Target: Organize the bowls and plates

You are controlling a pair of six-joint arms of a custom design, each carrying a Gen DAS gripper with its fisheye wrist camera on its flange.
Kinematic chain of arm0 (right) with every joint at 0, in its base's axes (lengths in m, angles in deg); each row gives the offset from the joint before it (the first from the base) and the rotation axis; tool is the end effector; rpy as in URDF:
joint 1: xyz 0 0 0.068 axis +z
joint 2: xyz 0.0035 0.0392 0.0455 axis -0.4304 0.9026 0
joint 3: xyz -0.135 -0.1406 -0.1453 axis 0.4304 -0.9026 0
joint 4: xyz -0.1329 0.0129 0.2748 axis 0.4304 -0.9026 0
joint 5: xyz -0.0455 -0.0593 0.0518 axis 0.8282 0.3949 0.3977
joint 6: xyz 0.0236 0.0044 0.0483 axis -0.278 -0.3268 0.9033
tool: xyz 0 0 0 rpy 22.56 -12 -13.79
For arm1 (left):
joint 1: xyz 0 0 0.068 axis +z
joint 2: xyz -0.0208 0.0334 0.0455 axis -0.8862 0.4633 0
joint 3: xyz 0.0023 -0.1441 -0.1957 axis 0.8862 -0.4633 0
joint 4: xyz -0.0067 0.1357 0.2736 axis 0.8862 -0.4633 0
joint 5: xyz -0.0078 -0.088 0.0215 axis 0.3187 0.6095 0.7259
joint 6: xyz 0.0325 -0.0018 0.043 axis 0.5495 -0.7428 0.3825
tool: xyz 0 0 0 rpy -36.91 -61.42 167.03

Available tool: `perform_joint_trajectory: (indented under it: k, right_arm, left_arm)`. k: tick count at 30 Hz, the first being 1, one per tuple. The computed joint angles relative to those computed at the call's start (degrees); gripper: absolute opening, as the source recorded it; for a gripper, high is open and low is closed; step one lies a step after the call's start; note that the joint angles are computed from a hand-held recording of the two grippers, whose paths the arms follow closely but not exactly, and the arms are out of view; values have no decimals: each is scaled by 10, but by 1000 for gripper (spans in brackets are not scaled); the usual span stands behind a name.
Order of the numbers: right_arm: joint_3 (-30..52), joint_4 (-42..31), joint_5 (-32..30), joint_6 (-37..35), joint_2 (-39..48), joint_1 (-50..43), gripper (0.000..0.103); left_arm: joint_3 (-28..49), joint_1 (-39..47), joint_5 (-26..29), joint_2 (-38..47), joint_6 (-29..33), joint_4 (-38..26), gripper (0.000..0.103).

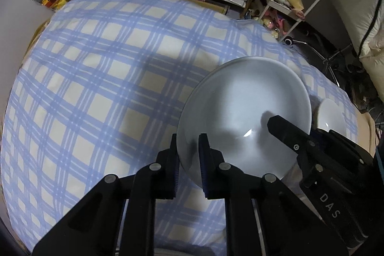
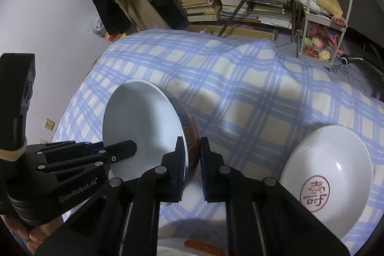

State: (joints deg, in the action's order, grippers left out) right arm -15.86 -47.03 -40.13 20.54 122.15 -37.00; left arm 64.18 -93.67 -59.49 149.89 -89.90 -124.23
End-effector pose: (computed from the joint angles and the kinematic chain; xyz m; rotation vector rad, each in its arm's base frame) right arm 0.2936 -0.0415 0.1180 -0.2745 2.6319 0.5745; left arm 0.2954 -0.1769 0.1449 -0.0693 2.8618 -0.1547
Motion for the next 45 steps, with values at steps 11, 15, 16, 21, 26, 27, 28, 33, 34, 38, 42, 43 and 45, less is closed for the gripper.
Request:
perform_joint_trajectory:
  k: [11,15,16,21,26,27,28,33,34,38,42,43,45]
  right_arm:
    - [-43,-96,-35,-58,-147,-81,12]
    - [-50,-147,-42,-90,-194,-118,12]
    - [-53,-158,-41,-97,-204,-125,12]
    - [-62,-222,-50,-148,-248,-182,12]
    - [-66,-273,-55,-183,-279,-227,12]
    - [-68,-281,-55,-190,-288,-235,12]
    - [-71,-289,-56,-198,-296,-243,12]
    - [-79,-324,-55,-230,-316,-273,12]
    - [-82,-329,-53,-237,-319,-277,12]
    - [-89,-346,-44,-261,-326,-294,12]
    - [-92,-356,-39,-266,-334,-303,12]
    - [-94,-358,-37,-267,-338,-305,12]
    - [-99,-360,-31,-272,-344,-305,12]
  left_arm:
    - [-18,-74,-35,-96,-31,-46,15]
    - [-18,-111,-50,-115,-59,-62,15]
    - [-20,-122,-53,-120,-68,-65,15]
    - [-29,-166,-66,-146,-106,-81,15]
    - [-36,-208,-78,-163,-151,-98,15]
    - [-39,-217,-79,-167,-159,-100,15]
    - [-41,-222,-80,-169,-165,-102,15]
    - [-49,-266,-100,-181,-216,-122,15]
    - [-52,-272,-101,-184,-222,-122,15]
    - [-65,-292,-99,-196,-244,-125,15]
    - [-69,-304,-93,-197,-255,-129,15]
    - [-68,-307,-93,-193,-258,-131,15]
    - [-66,-310,-93,-185,-261,-134,15]
